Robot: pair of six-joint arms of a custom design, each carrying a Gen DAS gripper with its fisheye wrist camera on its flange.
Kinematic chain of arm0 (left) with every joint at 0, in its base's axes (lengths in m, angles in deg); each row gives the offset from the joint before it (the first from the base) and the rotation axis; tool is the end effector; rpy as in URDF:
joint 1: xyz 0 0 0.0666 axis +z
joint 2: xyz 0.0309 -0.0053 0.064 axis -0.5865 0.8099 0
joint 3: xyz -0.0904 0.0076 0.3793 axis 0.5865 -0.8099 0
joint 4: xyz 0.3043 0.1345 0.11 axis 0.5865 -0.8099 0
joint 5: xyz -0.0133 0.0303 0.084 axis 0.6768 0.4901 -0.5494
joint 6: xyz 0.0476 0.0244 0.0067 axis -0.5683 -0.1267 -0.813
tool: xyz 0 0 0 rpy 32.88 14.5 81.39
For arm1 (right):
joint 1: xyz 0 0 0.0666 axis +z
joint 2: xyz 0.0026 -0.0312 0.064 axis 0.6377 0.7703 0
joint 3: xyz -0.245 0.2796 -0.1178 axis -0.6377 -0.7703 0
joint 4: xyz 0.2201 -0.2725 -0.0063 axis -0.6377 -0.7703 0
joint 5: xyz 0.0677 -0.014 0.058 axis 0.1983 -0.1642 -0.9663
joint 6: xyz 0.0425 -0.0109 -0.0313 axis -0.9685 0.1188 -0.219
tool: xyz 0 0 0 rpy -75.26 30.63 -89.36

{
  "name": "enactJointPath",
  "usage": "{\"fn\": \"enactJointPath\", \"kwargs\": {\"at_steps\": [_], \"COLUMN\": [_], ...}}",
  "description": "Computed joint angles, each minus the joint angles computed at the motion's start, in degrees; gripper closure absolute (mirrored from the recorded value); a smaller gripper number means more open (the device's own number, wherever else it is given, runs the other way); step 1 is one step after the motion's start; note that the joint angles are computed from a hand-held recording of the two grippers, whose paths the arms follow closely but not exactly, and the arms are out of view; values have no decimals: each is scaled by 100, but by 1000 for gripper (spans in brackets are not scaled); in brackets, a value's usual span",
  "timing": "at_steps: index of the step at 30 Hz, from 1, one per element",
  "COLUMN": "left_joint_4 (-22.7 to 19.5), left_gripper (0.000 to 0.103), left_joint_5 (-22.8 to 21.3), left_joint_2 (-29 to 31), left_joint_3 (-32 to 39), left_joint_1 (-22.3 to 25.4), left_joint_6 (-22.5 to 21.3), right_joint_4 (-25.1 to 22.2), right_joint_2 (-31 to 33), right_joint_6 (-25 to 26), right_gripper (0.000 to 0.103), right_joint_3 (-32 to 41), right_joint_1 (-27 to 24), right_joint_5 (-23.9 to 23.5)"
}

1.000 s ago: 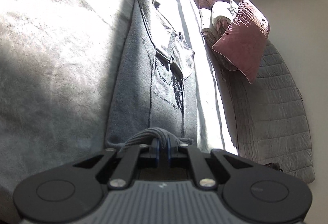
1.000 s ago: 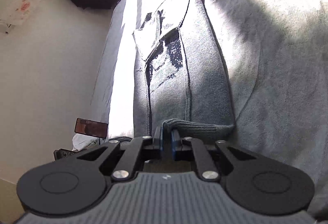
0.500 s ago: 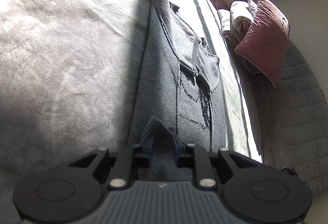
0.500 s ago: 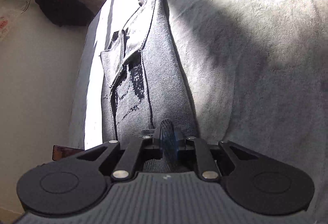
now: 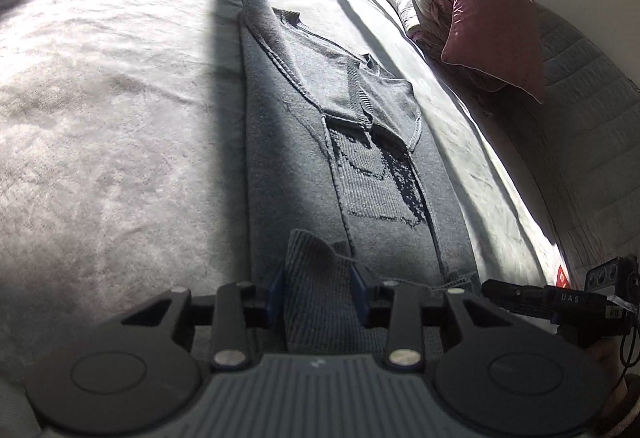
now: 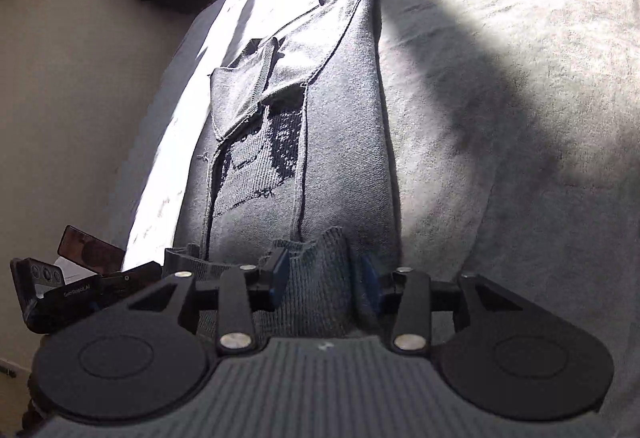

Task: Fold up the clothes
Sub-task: 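Carry the hem with both grippers over the body toward the collar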

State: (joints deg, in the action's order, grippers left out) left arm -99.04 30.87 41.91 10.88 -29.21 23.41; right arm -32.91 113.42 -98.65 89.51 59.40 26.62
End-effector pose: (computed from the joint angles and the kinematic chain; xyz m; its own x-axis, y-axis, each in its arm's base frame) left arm 0.5868 0.0436 0.2899 -0.8414 0.1689 -0.5133 0.4592 0.7242 -0.5144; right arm 0.4247 0.1557 0.2961 -0.7171 0.5300 -0.4526 0.2009 0.7790 0.5939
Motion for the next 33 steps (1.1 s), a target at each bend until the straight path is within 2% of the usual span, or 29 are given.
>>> {"fn": "enactJointPath", "kwargs": {"at_steps": [2,3,4,5,6,11,14,17,22,28,33], "left_joint_4": [145,193,240,288,334,713,859,1074,1271,1330,1447], "left_gripper": [74,76,86,95,95,97,97,97,97,97,97], "left_joint_5": [-69,-94,-119,-111,-76,383,708,850,985,932,949], "left_joint_2": [-45,-50,-55,-59,-62,-158,-95,2,311,925,1306], "left_joint_3": [-110,-133,-155,-171,-179,-261,-130,35,479,1196,1571], "left_joint_1": [-35,-47,-59,-62,-56,-5,1,-44,-125,-196,-238], "left_joint_6": [-66,-42,-18,10,40,344,738,1105,1699,2597,3209], "right_joint_4": [-52,-60,-40,1,50,477,720,885,1151,1652,1761], "right_joint_2": [56,82,101,111,118,21,-2,99,367,724,1041], "right_joint_6": [325,480,636,748,831,766,785,854,956,717,635], "right_gripper": [59,62,75,83,90,92,92,92,92,92,92], "right_joint_3": [73,97,110,110,103,-11,-13,104,345,502,741], "right_joint_1": [110,162,215,256,287,250,186,81,-103,-396,-572], "right_joint_5": [199,309,446,583,708,1067,1194,1163,1053,882,773]}}
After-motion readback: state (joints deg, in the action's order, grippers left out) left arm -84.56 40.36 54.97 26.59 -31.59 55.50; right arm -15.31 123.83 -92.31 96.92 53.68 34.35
